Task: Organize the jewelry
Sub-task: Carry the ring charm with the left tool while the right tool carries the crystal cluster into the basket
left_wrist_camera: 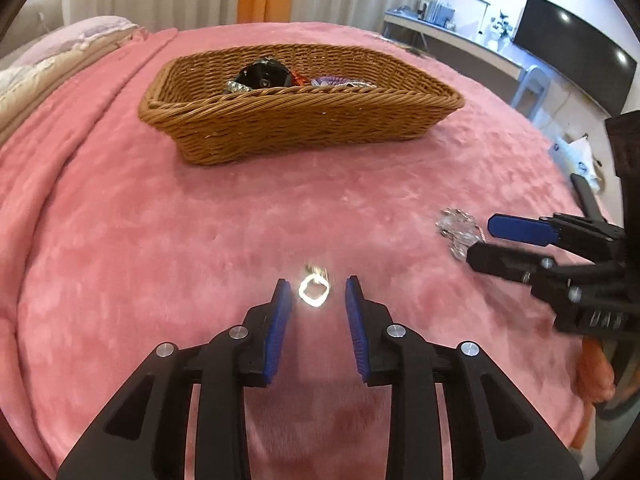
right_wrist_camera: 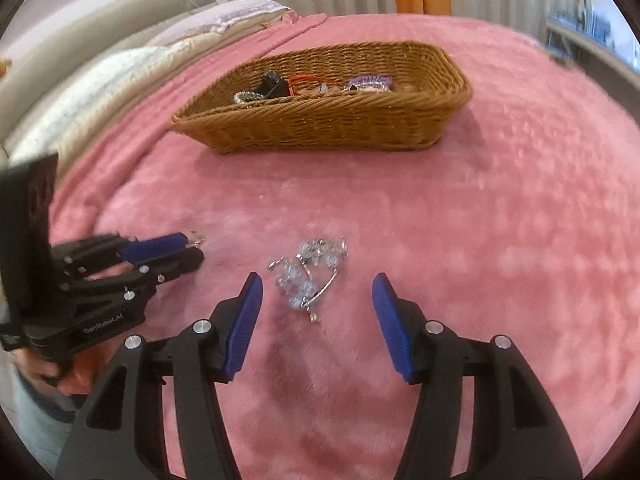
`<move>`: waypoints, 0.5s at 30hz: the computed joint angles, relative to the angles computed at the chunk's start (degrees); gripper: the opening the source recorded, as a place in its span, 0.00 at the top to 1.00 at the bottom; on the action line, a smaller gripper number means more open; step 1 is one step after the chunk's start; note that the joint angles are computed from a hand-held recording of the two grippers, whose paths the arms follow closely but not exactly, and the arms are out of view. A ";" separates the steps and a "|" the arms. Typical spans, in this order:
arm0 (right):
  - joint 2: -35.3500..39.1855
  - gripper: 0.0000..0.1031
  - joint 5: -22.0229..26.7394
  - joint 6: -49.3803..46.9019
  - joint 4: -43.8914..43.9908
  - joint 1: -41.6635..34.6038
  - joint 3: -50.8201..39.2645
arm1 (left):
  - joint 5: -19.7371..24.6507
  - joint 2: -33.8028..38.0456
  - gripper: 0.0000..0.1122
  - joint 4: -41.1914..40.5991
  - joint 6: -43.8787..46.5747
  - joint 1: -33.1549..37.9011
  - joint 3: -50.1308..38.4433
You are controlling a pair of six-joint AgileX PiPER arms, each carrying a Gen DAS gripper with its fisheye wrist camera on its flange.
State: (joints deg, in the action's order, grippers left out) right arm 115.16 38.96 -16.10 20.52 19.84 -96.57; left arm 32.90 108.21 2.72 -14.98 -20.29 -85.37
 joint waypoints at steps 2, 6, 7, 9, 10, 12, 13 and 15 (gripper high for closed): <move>0.94 0.48 -0.17 1.23 -1.99 1.11 -1.05 | 0.34 0.71 0.72 -1.85 0.59 0.89 -0.99; 1.52 0.57 -3.27 5.06 -9.06 3.96 -0.63 | -1.04 0.47 0.76 -3.32 2.37 1.10 0.07; 1.50 0.67 -3.53 3.60 -8.37 4.10 -0.45 | -1.18 0.52 0.79 -2.93 2.29 0.91 0.07; 0.92 0.91 -4.14 0.58 -5.38 3.68 0.49 | -1.66 0.28 0.87 -0.91 1.37 0.21 0.47; 0.36 0.91 -4.70 -1.68 -2.87 3.12 1.46 | -2.12 0.00 0.87 1.19 -0.30 -0.38 0.87; -0.50 0.91 -5.61 -4.40 0.45 2.44 2.81 | -3.55 -0.79 0.87 2.73 -1.59 -0.65 2.13; -1.36 0.91 -6.30 -7.02 3.39 1.82 3.95 | -5.40 -1.92 0.87 4.03 -2.80 -0.87 3.78; -2.69 0.91 -7.34 -10.71 7.33 1.07 5.50 | -7.59 -3.53 0.87 6.33 -4.90 -1.17 5.82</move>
State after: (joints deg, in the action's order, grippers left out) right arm 112.47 31.62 -26.80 27.85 20.91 -91.07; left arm 25.32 104.69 9.05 -19.88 -21.47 -79.55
